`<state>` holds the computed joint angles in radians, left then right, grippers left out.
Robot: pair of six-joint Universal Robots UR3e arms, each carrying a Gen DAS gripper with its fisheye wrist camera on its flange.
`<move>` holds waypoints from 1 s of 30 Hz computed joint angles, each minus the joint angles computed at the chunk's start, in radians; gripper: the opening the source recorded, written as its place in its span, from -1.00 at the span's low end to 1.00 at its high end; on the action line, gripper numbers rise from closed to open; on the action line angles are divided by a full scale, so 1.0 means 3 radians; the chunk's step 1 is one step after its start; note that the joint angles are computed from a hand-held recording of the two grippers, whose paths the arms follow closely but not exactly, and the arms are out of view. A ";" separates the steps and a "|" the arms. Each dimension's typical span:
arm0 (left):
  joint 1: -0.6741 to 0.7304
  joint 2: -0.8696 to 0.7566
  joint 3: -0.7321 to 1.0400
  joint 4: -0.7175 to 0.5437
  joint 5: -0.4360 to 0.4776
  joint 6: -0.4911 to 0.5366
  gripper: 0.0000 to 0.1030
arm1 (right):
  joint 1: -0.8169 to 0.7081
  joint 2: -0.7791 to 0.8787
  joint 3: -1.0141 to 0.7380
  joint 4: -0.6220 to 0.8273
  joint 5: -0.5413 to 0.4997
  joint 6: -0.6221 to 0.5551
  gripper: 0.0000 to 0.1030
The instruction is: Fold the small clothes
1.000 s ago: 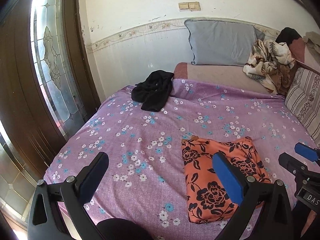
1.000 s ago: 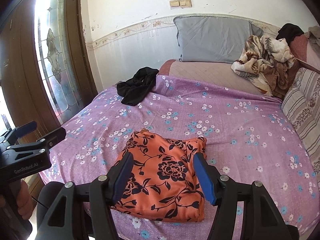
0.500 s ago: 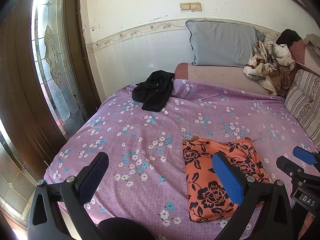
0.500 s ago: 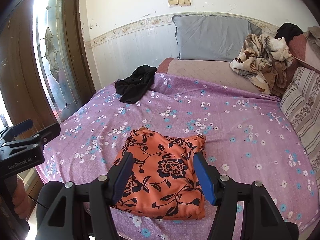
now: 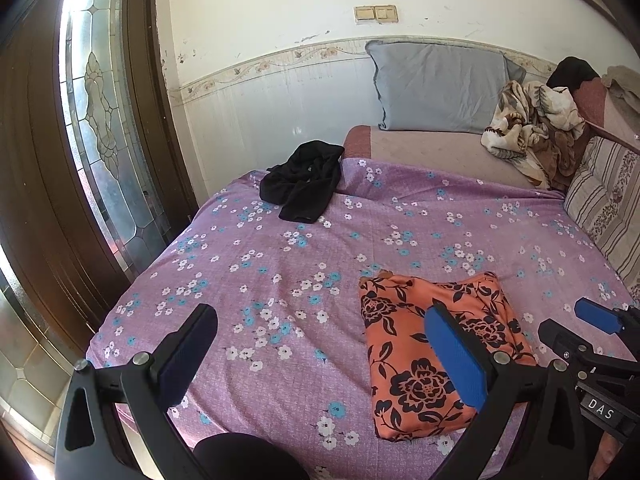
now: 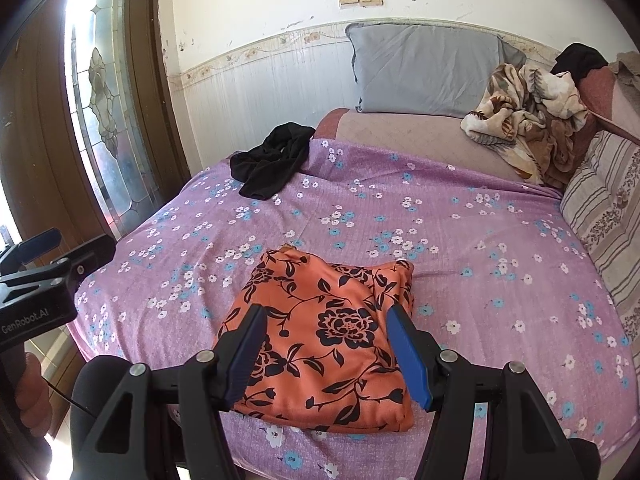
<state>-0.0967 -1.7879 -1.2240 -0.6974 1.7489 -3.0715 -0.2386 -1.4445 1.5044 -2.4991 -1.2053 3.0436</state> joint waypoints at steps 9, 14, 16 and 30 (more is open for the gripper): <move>0.0024 -0.0029 0.0024 -0.0059 -0.0081 -0.0006 1.00 | -0.0002 0.0038 0.0004 0.0000 -0.0021 0.0015 0.28; 0.0028 -0.0044 0.0027 -0.0068 -0.0101 0.0000 1.00 | 0.0014 0.0052 0.0003 0.0002 -0.0031 0.0014 0.28; 0.0039 -0.0049 0.0031 -0.0079 -0.0120 -0.0002 1.00 | 0.0023 0.0062 -0.0003 0.0004 -0.0040 0.0012 0.28; 0.0089 -0.0085 0.0054 -0.0096 -0.0178 -0.0032 1.00 | 0.0047 0.0128 -0.0034 -0.0018 -0.0079 0.0038 0.28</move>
<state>-0.0699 -1.8135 -1.2079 -0.7262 1.6956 -3.0812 -0.2245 -1.4060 1.4941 -2.5046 -1.2291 3.0550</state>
